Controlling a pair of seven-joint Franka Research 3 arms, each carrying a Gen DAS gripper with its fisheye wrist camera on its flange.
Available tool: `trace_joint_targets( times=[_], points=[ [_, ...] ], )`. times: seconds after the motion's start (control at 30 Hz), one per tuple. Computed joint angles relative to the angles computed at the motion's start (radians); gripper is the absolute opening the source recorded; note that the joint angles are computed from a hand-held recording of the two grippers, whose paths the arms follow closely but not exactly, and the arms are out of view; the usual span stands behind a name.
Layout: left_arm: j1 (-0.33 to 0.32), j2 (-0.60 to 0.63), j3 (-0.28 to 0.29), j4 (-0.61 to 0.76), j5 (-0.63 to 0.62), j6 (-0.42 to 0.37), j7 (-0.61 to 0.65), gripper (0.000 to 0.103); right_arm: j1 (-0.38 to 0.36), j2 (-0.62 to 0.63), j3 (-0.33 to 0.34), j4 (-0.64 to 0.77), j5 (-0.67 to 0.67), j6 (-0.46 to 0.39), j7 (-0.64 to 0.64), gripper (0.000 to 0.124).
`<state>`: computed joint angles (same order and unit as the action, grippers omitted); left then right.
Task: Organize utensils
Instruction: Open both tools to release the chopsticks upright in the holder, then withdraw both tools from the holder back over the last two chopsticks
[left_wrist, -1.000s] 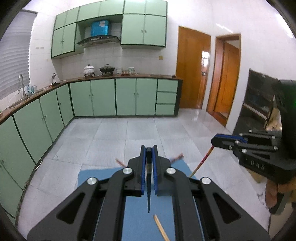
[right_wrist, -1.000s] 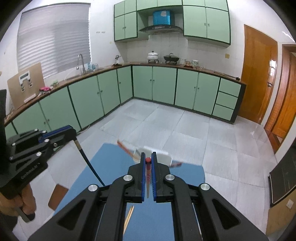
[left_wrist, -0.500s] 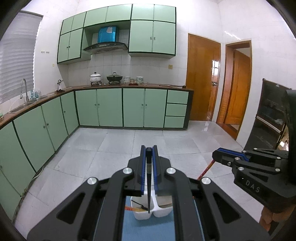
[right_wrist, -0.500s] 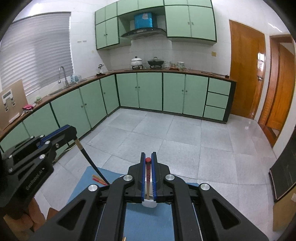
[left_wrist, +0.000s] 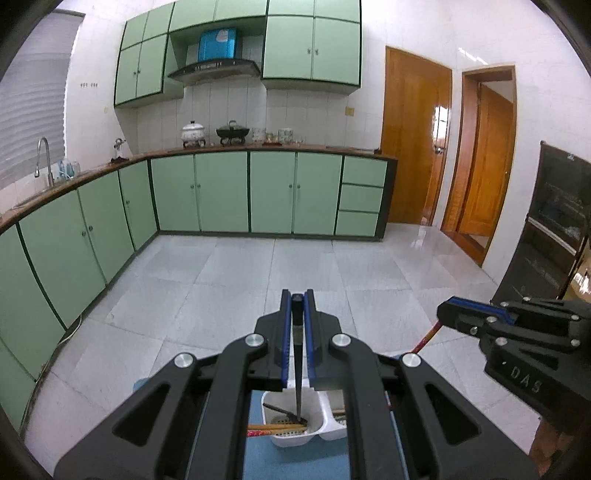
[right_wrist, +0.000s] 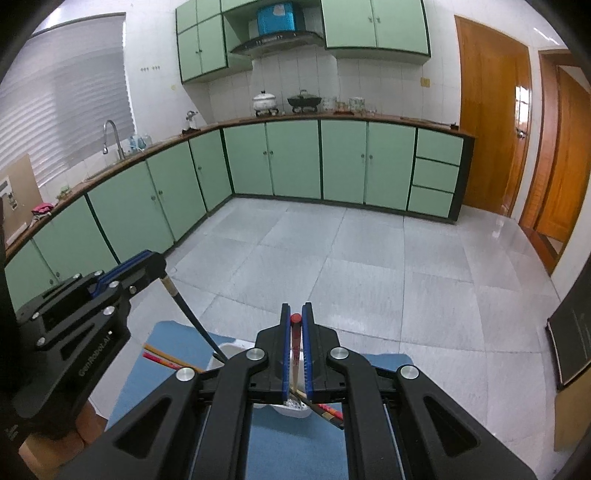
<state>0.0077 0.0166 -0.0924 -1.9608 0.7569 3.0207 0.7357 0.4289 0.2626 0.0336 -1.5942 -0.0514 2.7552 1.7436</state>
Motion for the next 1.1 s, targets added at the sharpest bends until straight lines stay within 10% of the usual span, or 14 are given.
trace_joint_targets(
  times=[0.53,0.8,1.1],
  points=[
    [0.036,-0.067,0.01,-0.118,-0.054,0.004,0.059,0.039,-0.032,-0.032,0.013,-0.096,0.086,0.041,-0.047,0.01],
    [0.078,-0.262,-0.029,-0.338,-0.11,0.021,0.117,0.055,-0.054,-0.198,0.047,-0.337,0.146,0.148,-0.115,0.01],
    [0.036,-0.664,-0.045,-0.714,-0.215,-0.008,0.193,0.083,-0.137,-0.487,0.164,-0.77,0.005,0.38,-0.025,0.041]
  ],
)
